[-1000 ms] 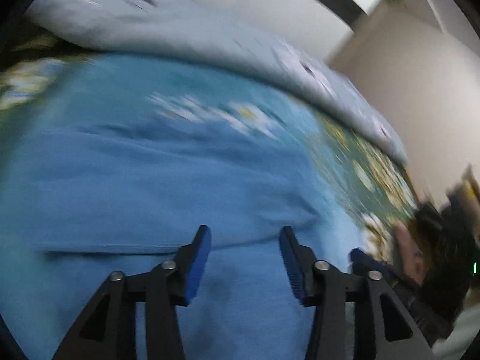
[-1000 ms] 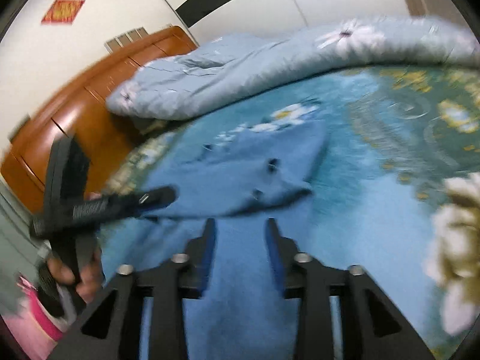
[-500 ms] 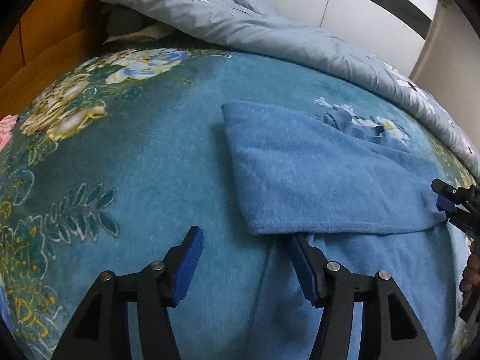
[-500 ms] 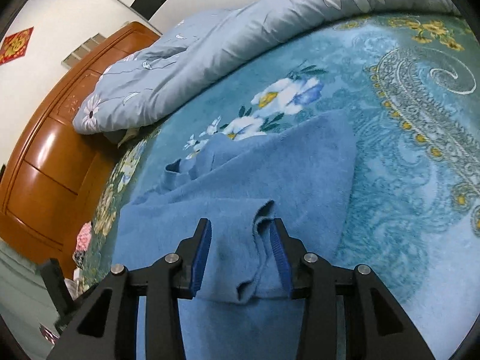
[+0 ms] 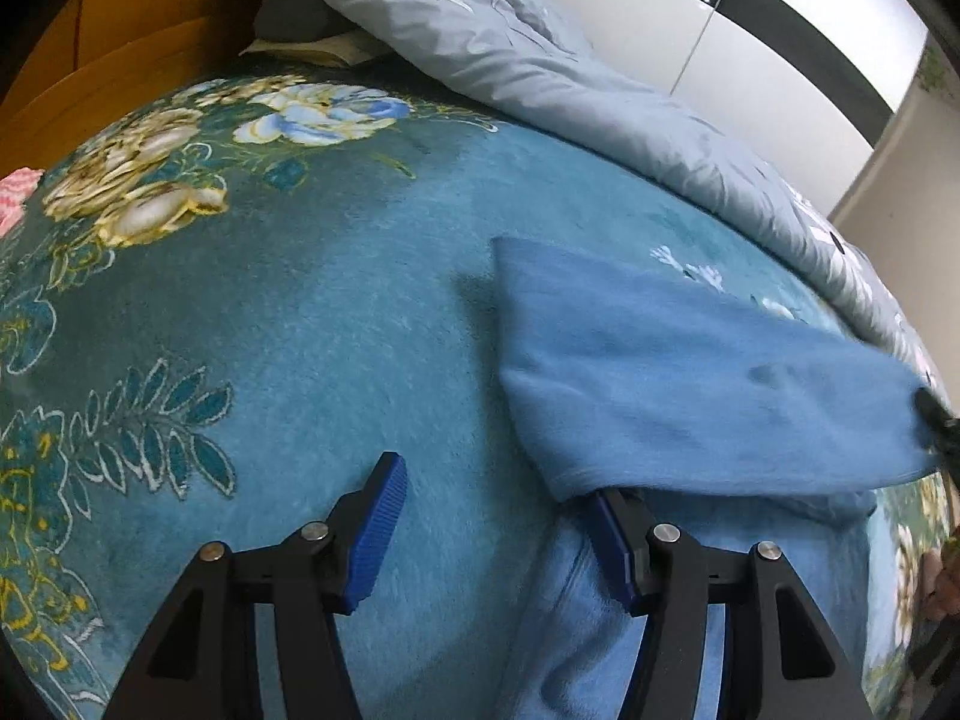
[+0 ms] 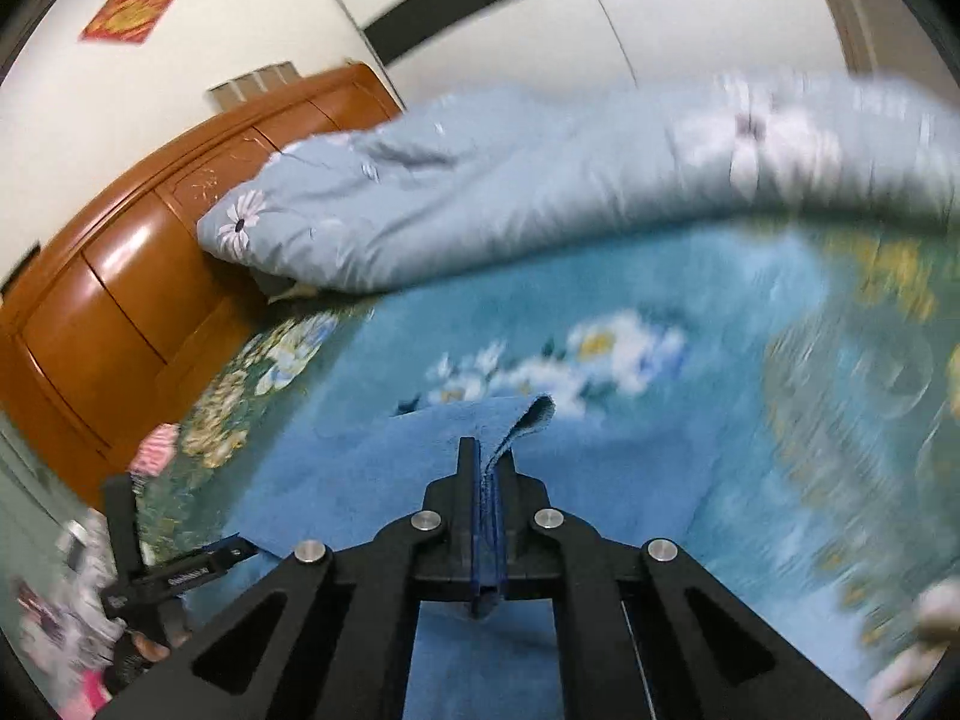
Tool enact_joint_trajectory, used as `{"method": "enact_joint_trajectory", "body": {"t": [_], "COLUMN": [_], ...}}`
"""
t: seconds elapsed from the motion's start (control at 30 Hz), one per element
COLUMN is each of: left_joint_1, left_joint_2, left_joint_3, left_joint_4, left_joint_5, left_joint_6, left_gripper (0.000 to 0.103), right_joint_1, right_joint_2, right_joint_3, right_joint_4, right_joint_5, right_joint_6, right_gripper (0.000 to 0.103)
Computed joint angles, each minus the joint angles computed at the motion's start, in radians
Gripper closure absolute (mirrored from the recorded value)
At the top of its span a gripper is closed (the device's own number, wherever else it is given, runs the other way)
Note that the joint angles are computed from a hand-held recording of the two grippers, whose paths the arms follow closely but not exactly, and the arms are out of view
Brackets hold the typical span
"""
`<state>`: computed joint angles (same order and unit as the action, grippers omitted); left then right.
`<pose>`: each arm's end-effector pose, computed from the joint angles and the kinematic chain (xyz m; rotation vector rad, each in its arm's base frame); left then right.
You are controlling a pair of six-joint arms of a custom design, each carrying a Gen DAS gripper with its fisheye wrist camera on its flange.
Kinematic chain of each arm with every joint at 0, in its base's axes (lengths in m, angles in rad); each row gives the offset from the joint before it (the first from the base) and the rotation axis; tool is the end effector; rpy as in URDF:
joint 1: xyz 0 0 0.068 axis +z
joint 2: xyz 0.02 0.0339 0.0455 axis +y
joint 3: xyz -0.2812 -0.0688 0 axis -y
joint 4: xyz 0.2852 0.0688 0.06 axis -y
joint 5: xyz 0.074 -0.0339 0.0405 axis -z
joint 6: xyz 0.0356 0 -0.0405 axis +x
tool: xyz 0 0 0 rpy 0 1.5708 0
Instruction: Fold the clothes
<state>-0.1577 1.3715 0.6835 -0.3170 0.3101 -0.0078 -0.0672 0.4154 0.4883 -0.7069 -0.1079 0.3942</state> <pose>0.2754 -0.0548 0.1633 0.3085 2.5505 -0.4614 0.1309 -0.0050 0.2428 0.4478 2.1712 0.3006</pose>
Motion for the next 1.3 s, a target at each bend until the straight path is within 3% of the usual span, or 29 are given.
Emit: {"method": "enact_joint_trajectory", "body": {"t": [0.17, 0.37, 0.5, 0.67, 0.83, 0.93, 1.07, 1.13, 1.3], "left_joint_1": [-0.003, 0.009, 0.016, 0.066, 0.023, -0.048, -0.176, -0.181, -0.077], "left_joint_2": [0.009, 0.015, 0.012, -0.030, -0.102, -0.109, -0.035, -0.008, -0.039], "left_joint_3": [-0.006, -0.001, 0.002, -0.006, -0.036, -0.034, 0.007, 0.020, -0.008], "left_joint_4": [0.018, 0.019, 0.012, -0.044, -0.098, -0.090, -0.044, -0.022, 0.049], "left_joint_5": [-0.028, -0.050, -0.043, 0.103, 0.152, 0.091, -0.116, -0.165, -0.141], "left_joint_6": [-0.033, -0.047, -0.046, -0.011, 0.094, 0.080, 0.049, 0.015, -0.093], "left_gripper": [0.041, 0.041, 0.041, 0.041, 0.041, 0.041, 0.041, 0.041, 0.040], "right_joint_1": [-0.129, -0.363, -0.425, -0.458, -0.443, -0.409, -0.382, -0.349, -0.326], "right_joint_2": [0.023, 0.071, 0.127, 0.095, 0.066, 0.045, 0.032, 0.029, 0.018], "right_joint_3": [-0.024, -0.120, -0.151, -0.150, -0.104, -0.084, -0.050, -0.024, -0.019], "right_joint_4": [-0.038, -0.010, 0.013, -0.009, -0.046, -0.054, -0.054, -0.066, -0.065], "right_joint_5": [-0.031, -0.186, -0.245, -0.283, -0.291, -0.282, -0.316, -0.293, -0.260], "right_joint_6": [-0.070, -0.126, -0.146, -0.153, -0.149, -0.134, -0.095, -0.095, -0.118], "right_gripper": [0.100, 0.100, 0.100, 0.100, 0.099, 0.099, 0.099, 0.100, 0.100]}}
